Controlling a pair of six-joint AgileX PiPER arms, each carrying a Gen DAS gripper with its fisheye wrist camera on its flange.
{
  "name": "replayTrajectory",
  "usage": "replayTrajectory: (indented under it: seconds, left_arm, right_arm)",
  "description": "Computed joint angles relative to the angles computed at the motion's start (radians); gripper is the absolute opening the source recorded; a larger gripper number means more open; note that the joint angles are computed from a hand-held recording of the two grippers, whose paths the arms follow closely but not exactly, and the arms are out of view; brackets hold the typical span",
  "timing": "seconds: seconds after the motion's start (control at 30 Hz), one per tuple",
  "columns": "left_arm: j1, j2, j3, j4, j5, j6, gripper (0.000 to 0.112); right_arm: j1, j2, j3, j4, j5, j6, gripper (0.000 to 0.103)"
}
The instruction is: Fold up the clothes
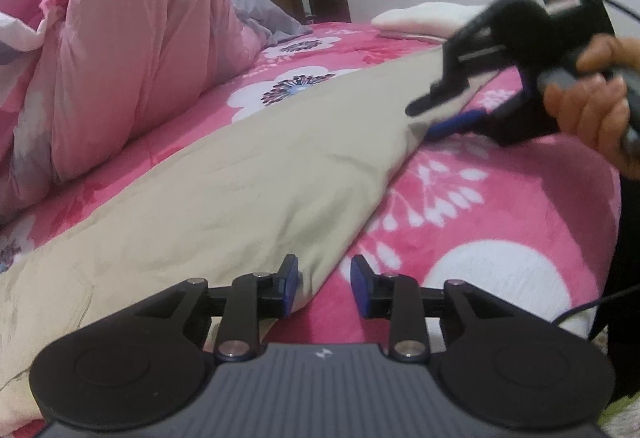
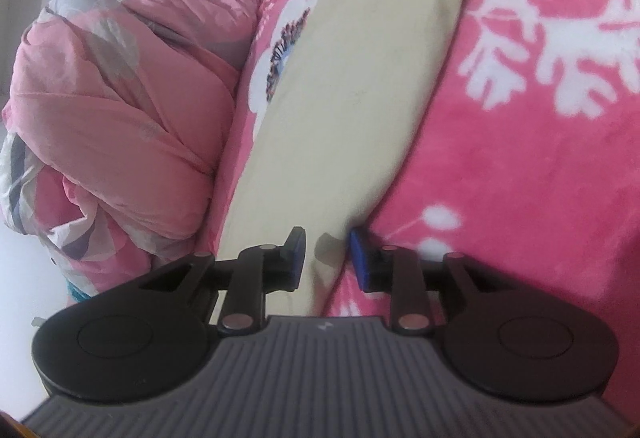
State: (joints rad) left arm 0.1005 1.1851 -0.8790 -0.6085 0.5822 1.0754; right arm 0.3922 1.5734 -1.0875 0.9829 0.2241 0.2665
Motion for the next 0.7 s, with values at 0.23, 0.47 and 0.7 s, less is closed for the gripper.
replayTrajectory:
  seconds: [0.23, 0.47, 0.7]
  left_arm:
    - [0.045, 0.016, -0.018, -0.069, 0.011, -0.021, 0.005]
    - [0.111, 0.039, -0.061, -0.168, 0.056, -0.012, 0.001]
    - [0.113, 0.011, -0.053, -0.195, 0.144, 0.075, 0.020]
  right_arm:
    - [0.031, -0.010, -0.008, -0.224, -0.042, 0.231, 0.016]
    - [0.040, -0.025, 0.025, -0.047, -0.074, 0.066, 0.018]
    - [0.018, -0.033, 0.063, 0.449, -0.074, -0.414, 0.018]
